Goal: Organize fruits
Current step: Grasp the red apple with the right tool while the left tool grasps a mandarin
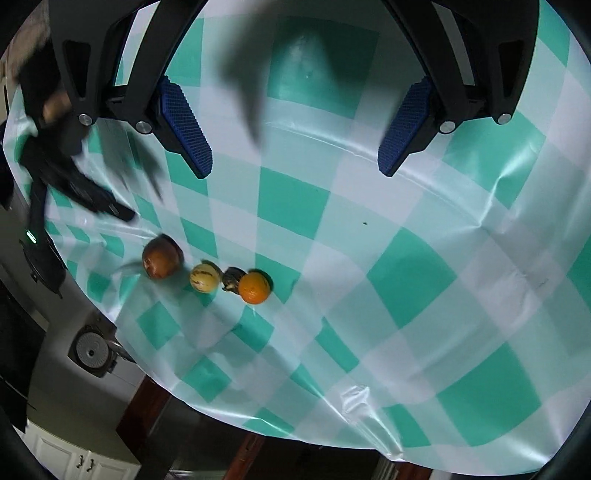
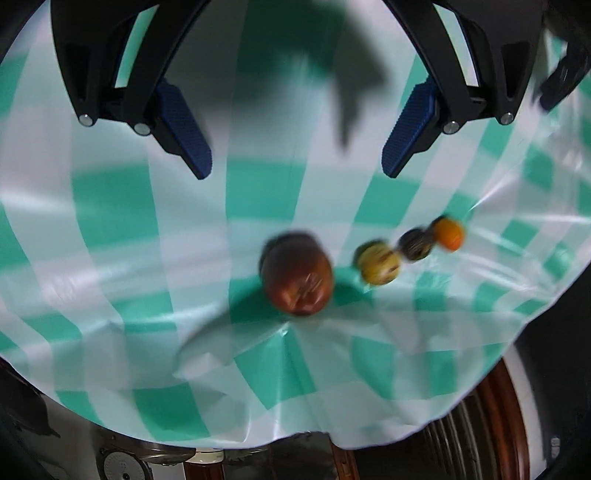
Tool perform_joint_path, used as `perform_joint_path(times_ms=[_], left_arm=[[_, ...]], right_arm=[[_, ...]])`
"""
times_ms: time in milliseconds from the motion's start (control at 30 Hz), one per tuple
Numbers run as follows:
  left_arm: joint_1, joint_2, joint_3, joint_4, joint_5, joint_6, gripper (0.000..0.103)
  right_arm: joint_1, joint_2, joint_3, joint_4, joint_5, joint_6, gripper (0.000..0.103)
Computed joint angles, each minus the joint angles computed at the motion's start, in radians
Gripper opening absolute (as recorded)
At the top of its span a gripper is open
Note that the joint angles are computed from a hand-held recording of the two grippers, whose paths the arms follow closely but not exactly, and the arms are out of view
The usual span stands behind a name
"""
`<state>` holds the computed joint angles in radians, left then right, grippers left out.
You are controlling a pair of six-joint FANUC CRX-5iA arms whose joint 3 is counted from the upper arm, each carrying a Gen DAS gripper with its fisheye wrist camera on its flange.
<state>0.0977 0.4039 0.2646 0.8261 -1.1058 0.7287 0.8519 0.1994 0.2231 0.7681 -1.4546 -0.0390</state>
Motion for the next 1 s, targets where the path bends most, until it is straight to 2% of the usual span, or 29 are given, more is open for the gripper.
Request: perform_joint_path(times_ms=[167,367,433,500,600,700,767,900,1000], left_arm=[[0.002,-0.008,-0.015,0.009,0.015,0.002,0.088],[0.005,-0.012,-0.028,0.026,0.021,-0.005,0.088],[0.006,-0.012,-0.028,0.026,0.021,-0.005,0.088],[0.006,-0.012,-0.027,0.02,0.022,0.001,0.088],[0.005,-0.012,-0.025,0.013,0.022,0.007,0.088],[0.004,-0.009,-0.016,0.0,0.019,0.02,0.088],[0.002,-0.006,-0.008,-0.013,0.014,0.027,0.088],[-0.002,-0.003,0.004,-0.036,0.0,0.027,0.088],[-0.009,0.001,0.024,-0.075,-0.021,0.039,0.088]], right_arm=[[-0.11,0.093,0.121,-0.037,0.008,0.098,0.094],[-0.188,0.23,0.322,-0.097,-0.07,0.268,0.094],[-0.198,0.24,0.338,-0.112,-0.064,0.305,0.085],[-0.195,0.257,0.356,-0.105,-0.098,0.331,0.064],[-0.178,0.168,0.235,-0.116,0.01,0.277,0.063],[-0.109,0.085,0.116,-0.069,0.053,0.167,0.063],[-0.039,0.0,-0.005,-0.027,0.106,0.04,0.063],[0.055,-0.066,-0.109,0.021,0.085,-0.118,0.063],[0.087,-0.08,-0.141,0.042,0.056,-0.199,0.063]])
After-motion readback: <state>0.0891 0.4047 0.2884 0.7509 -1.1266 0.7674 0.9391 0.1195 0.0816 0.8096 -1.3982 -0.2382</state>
